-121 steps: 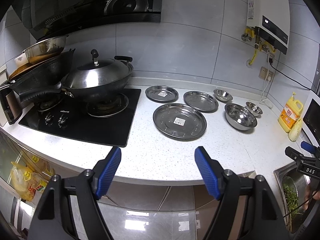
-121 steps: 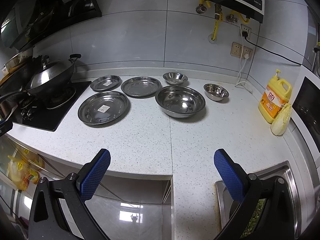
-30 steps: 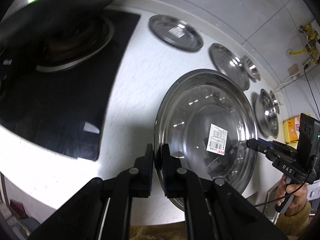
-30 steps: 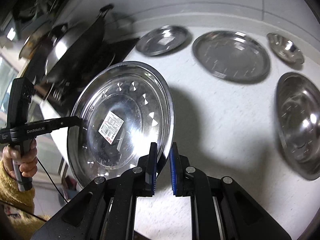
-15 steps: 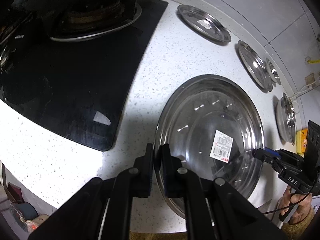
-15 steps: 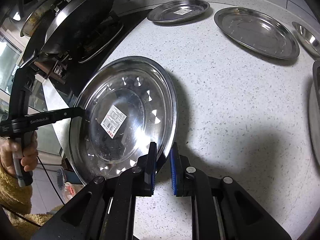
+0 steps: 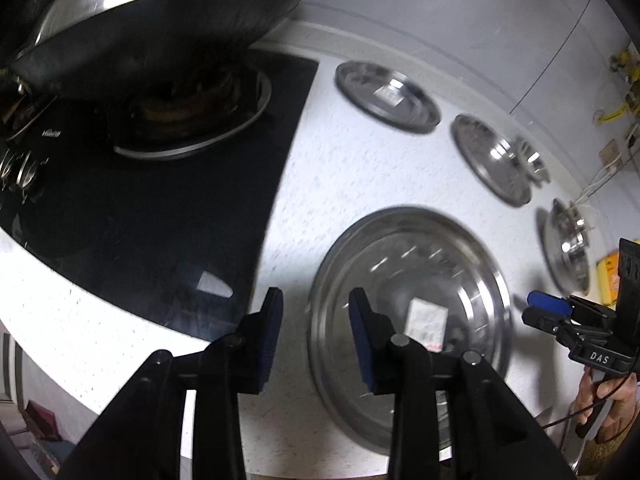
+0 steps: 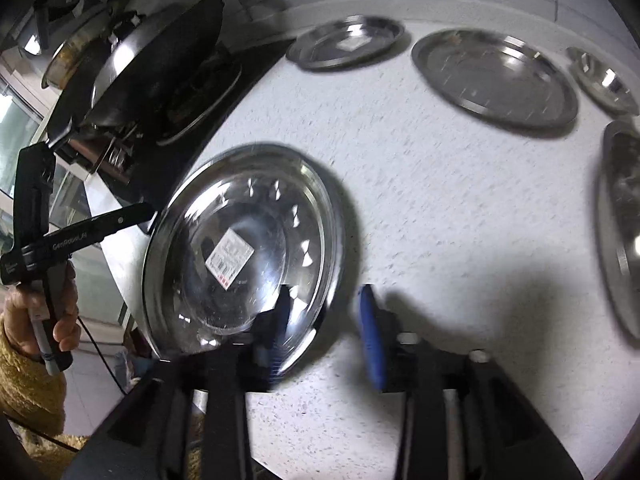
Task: Organize plates and bowls
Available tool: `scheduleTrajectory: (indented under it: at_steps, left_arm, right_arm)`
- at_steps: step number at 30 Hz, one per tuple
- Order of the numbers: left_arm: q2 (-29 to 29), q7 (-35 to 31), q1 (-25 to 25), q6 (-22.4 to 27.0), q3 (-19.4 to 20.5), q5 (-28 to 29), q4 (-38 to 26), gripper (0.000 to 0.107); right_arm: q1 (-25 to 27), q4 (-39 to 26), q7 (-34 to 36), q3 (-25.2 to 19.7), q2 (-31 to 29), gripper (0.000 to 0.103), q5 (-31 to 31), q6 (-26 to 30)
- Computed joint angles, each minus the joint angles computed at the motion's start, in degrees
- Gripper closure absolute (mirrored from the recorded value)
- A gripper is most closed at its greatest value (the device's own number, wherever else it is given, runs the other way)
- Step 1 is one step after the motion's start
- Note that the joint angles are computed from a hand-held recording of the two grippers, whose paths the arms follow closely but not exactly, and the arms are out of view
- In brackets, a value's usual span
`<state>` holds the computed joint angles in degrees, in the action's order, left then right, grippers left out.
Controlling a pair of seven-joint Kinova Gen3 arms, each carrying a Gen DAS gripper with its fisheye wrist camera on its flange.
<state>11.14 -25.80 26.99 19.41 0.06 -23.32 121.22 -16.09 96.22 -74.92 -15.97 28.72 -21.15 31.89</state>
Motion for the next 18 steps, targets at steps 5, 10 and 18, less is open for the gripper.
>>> scheduleTrajectory:
  at_steps: [5,10,18]
  left_arm:
    - [1.22,-11.12,-6.51,-1.17,5.57,11.41,-4.12,0.073]
    - [6.72,-21.54,-15.46,-0.52,15.22,23.06,-12.64,0.067]
    - [21.21,-27.66,-12.78,5.58,14.82,26.75,-33.86,0.064]
  right_arm:
    - [1.90,-0.03,0.65,1.07,-3.41,0.055,0.32,-1.19]
    - [2.90,-4.81,-0.47,4.35,-3.89,0.040,2.25,-0.37]
    - [3.70,-24.34,-8.20,9.61,5.67,0.036,7.81,11.91]
